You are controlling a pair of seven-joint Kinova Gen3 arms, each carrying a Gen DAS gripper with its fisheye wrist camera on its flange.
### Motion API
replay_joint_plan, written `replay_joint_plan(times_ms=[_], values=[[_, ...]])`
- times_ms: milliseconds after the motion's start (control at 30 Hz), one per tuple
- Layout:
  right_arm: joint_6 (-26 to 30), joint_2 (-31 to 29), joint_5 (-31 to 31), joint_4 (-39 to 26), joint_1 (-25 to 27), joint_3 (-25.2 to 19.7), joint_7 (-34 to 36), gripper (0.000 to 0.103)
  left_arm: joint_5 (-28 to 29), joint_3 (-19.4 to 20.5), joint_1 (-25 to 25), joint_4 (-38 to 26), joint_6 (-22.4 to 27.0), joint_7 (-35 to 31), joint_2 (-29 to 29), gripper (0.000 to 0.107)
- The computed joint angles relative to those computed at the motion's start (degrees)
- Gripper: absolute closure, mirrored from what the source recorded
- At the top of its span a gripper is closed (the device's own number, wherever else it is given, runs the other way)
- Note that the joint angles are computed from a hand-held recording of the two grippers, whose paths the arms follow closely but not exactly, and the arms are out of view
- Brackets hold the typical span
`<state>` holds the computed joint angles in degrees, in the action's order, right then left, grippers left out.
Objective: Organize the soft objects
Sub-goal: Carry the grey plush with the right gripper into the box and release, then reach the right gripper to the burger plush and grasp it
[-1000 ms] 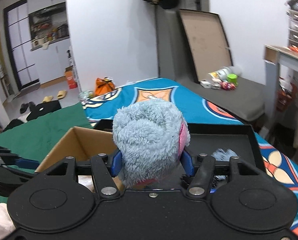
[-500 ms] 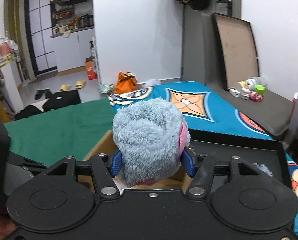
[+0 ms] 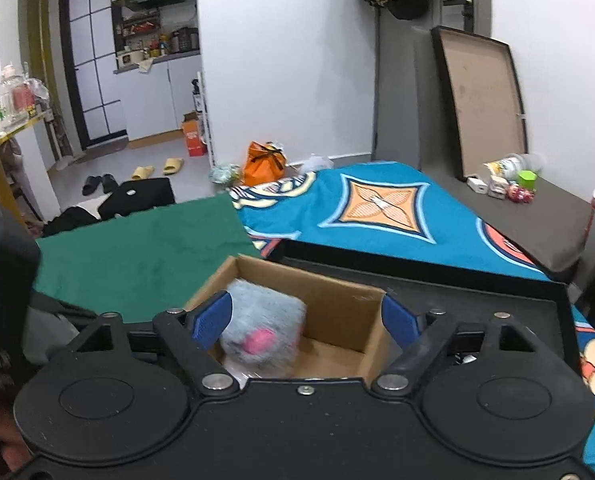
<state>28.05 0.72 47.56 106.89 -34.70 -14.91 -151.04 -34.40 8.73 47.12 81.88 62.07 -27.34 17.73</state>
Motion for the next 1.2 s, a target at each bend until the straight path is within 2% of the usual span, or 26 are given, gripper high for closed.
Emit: replay_joint_plan(times_ms=[100, 167, 267, 500, 867, 1067, 1200], values=[[0.55, -1.21, -1.68, 1.62, 0.72, 0.15, 0.38, 0.022, 0.45, 0.23, 0.12, -0.6, 0.99, -0.47, 0.18, 0.089], [0.38, -1.92, -2.77, 2.5, 1.45, -0.03, 0.17, 0.022, 0.2, 0.2, 0.58, -1.2, 2.11, -0.51, 0.46, 0.078], [-0.47, -2.94, -3.84, 4.43, 2.82, -0.5, 0.16, 0.022, -0.16, 0.11, 1.11, -2.14, 3.5, -0.69, 0.93, 0.067], [-0.81, -5.37, -7.49, 7.54, 5.95, -1.61, 2.44, 0.022, -1.15, 0.02, 2.43, -3.45, 5.01, -0.83, 1.35, 0.053], [-1.14, -7.54, -11.08, 12.53, 11.4, -2.9, 3.34, 0.022, -1.67, -0.67, 4.17, -7.57, 8.44, -3.43, 3.93, 0.038], [-1.14, -7.15, -11.67, 14.17, 12.93, -2.73, 2.33, 0.022, -1.67, -1.19, 5.11, -9.65, 10.59, -5.0, 5.29, 0.036], [-1.97, -6.39, -14.38, 15.02, 12.93, -1.5, 4.6, 0.022, -1.66, -1.6, 5.69, -11.3, 12.01, -6.28, 6.42, 0.035]])
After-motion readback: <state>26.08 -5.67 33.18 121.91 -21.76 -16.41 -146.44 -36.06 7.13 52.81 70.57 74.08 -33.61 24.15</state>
